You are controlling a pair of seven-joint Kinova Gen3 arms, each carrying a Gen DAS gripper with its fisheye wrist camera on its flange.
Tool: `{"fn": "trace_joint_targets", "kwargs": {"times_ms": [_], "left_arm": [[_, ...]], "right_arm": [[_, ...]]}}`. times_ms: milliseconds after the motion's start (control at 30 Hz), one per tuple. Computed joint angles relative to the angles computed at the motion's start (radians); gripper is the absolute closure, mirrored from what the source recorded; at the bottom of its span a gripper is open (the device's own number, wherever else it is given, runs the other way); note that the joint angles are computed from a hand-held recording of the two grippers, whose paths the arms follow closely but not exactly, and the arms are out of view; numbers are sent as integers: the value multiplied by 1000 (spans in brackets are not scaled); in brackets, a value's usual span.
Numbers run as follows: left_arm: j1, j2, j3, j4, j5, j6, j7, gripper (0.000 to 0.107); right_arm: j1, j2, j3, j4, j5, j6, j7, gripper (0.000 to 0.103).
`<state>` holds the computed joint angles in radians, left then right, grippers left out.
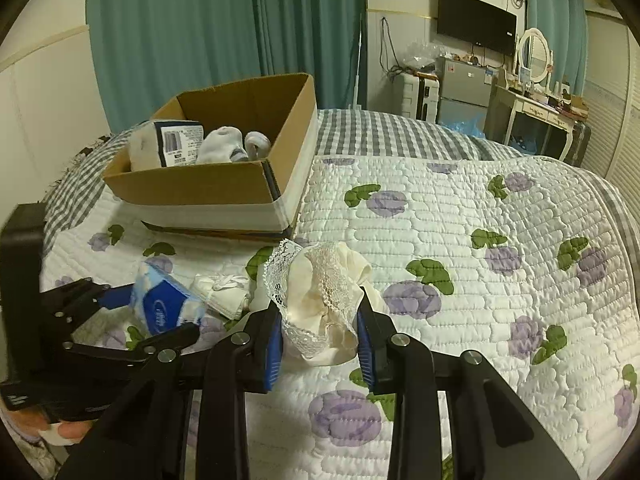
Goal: Organize soft objects
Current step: 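Carry the lace cloth and tissue pack over the box and release both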
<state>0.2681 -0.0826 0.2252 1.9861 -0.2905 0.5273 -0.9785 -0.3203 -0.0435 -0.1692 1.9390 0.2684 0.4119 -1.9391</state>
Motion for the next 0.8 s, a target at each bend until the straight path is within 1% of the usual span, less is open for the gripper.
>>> {"fn": "trace_joint_targets", "kwargs": {"times_ms": [100, 167, 200, 267, 367, 433, 600, 733, 800], "left_arm": [[-2, -48, 28, -1, -29, 48, 49, 35], [-12, -89, 65, -5, -69, 94, 96, 35], [-19, -93, 84, -13, -88, 111, 116, 35], [-27, -133, 122, -23, -126, 163, 159, 35], [-40, -180, 159, -42, -144, 211, 192, 35], [-55, -206, 185, -58, -156, 238, 213, 35], [-100, -284, 224, -97, -155, 281, 199, 35], [-151, -328, 230, -136, -144, 283, 147, 35], [-183, -336, 237, -153, -143, 278, 121, 35]], "right_arm": [[-2, -24, -4, 25, -18, -18, 4, 72], [-5, -47, -11, 42, -37, -28, 12, 72], [-6, -58, -19, 47, -39, -29, 12, 73], [-4, -84, -46, 58, -29, -32, -3, 73], [-11, -135, -65, 71, -54, -34, -3, 73], [1, -167, -94, 72, -53, -27, -17, 73], [-3, -228, -111, 41, -88, -1, 16, 73], [-17, -245, -98, -5, -125, 6, 68, 73], [-19, -235, -95, -44, -134, 18, 100, 73]]}}
